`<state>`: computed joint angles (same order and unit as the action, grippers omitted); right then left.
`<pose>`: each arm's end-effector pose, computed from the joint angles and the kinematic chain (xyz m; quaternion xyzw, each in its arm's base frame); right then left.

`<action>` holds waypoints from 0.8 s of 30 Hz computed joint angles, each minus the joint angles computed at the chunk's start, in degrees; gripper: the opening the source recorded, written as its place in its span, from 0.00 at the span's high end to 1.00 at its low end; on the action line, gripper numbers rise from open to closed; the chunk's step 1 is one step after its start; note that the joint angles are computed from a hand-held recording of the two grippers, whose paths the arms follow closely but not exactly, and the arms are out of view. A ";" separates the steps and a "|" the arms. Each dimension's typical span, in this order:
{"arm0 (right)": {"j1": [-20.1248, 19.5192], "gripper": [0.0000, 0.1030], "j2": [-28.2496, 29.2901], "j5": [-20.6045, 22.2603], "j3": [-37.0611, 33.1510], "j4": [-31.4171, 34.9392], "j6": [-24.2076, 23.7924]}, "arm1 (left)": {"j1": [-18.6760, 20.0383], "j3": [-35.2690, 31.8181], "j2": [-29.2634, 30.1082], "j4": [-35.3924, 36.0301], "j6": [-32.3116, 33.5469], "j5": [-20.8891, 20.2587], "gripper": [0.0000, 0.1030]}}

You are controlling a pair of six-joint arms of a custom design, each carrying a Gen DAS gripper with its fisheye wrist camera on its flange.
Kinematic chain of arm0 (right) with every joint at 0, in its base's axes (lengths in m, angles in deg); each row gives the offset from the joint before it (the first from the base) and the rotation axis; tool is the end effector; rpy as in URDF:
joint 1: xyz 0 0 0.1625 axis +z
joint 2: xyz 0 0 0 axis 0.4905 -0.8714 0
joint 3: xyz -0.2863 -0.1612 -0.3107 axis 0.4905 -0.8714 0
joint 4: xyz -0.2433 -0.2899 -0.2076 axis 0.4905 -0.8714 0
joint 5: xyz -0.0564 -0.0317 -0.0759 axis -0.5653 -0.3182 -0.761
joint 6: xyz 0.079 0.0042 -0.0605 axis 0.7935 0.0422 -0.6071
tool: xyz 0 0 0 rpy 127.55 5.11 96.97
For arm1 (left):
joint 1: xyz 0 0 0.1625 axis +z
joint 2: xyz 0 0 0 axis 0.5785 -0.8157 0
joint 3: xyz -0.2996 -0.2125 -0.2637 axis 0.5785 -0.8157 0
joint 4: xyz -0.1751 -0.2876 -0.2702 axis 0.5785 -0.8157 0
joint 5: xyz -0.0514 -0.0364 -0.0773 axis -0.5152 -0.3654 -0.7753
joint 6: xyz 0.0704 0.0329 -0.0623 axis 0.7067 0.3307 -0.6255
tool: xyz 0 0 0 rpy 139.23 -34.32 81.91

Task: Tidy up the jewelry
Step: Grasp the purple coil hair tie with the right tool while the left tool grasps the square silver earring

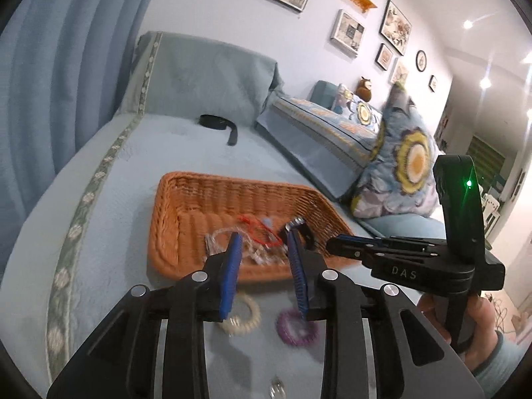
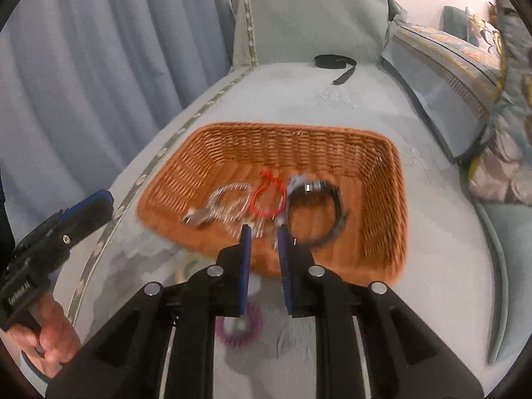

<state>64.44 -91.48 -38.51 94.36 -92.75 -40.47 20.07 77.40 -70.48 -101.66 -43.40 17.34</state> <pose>0.1546 -0.7743 0.2661 0.2199 -0.9025 0.2982 0.2197 -0.2979 -0.7420 0.1194 0.2623 0.8699 -0.4005 0.1186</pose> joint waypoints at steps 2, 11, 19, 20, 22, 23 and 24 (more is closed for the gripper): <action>-0.26 0.86 -2.16 0.60 4.06 -2.56 -0.37 | -0.92 3.99 -1.84 -0.96 -0.71 0.32 0.74; -2.94 0.63 -7.04 2.29 15.60 -8.15 1.20 | -2.45 14.67 -4.83 -0.79 -7.02 2.39 0.70; -3.91 0.60 -3.75 0.00 13.43 -8.23 0.38 | -1.16 13.77 -2.22 4.22 -6.06 4.92 0.64; -3.74 0.60 -2.95 -0.80 12.71 -8.27 -0.17 | -1.00 13.51 -2.00 4.53 -6.19 5.00 0.64; -3.41 0.60 -1.64 -1.60 11.38 -7.90 -0.82 | -0.61 12.83 -1.62 5.34 -6.45 5.03 0.64; -3.20 0.60 -0.94 -1.95 10.64 -7.72 -1.15 | -0.47 12.69 -1.55 5.50 -6.51 4.91 0.64; -2.93 0.60 -0.20 -2.49 9.89 -7.74 -1.53 | -0.49 12.41 -1.42 5.81 -6.63 5.00 0.64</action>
